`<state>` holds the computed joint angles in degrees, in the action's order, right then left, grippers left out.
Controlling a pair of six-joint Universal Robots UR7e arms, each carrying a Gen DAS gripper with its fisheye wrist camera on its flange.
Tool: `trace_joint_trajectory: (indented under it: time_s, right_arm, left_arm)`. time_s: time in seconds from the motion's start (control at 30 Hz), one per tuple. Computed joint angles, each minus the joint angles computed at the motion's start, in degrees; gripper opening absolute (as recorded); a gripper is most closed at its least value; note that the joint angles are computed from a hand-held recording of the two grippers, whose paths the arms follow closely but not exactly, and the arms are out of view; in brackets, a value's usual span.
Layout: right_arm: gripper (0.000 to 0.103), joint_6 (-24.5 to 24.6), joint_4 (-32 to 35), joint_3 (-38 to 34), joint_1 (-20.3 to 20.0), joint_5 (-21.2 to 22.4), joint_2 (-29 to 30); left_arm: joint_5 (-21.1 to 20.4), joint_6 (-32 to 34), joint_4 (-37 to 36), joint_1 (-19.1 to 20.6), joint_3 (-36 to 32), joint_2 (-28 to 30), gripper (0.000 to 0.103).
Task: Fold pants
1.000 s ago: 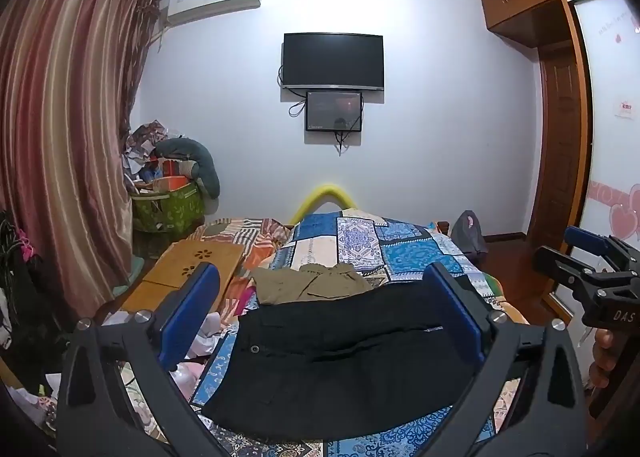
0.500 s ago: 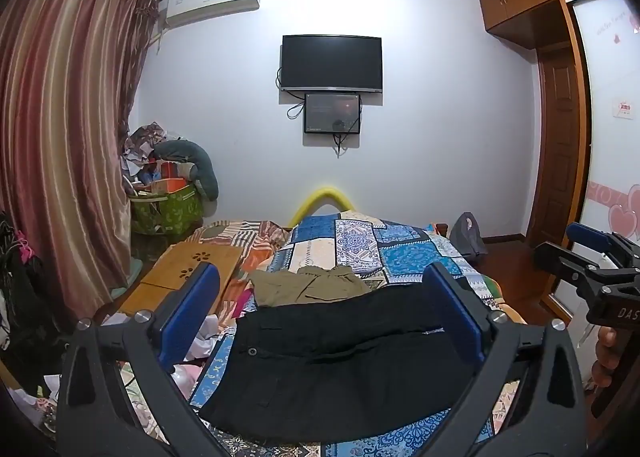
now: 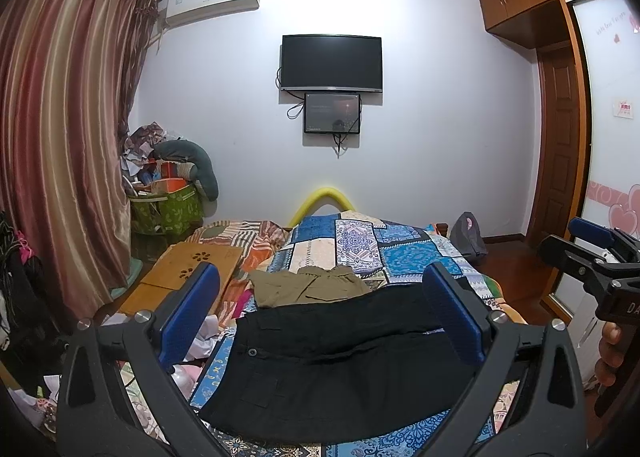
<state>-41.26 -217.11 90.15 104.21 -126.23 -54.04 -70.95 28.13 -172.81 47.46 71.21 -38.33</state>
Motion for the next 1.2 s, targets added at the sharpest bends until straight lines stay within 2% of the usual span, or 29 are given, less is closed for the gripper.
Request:
trace_joint_trajectory:
  time_s: [1.2]
  right_arm:
    - [0.103,0.81,0.78,-0.01,0.00,0.19,0.00]
  left_arm:
    - [0.07,-0.49,-0.25,-0.11,-0.40,0.61,0.102]
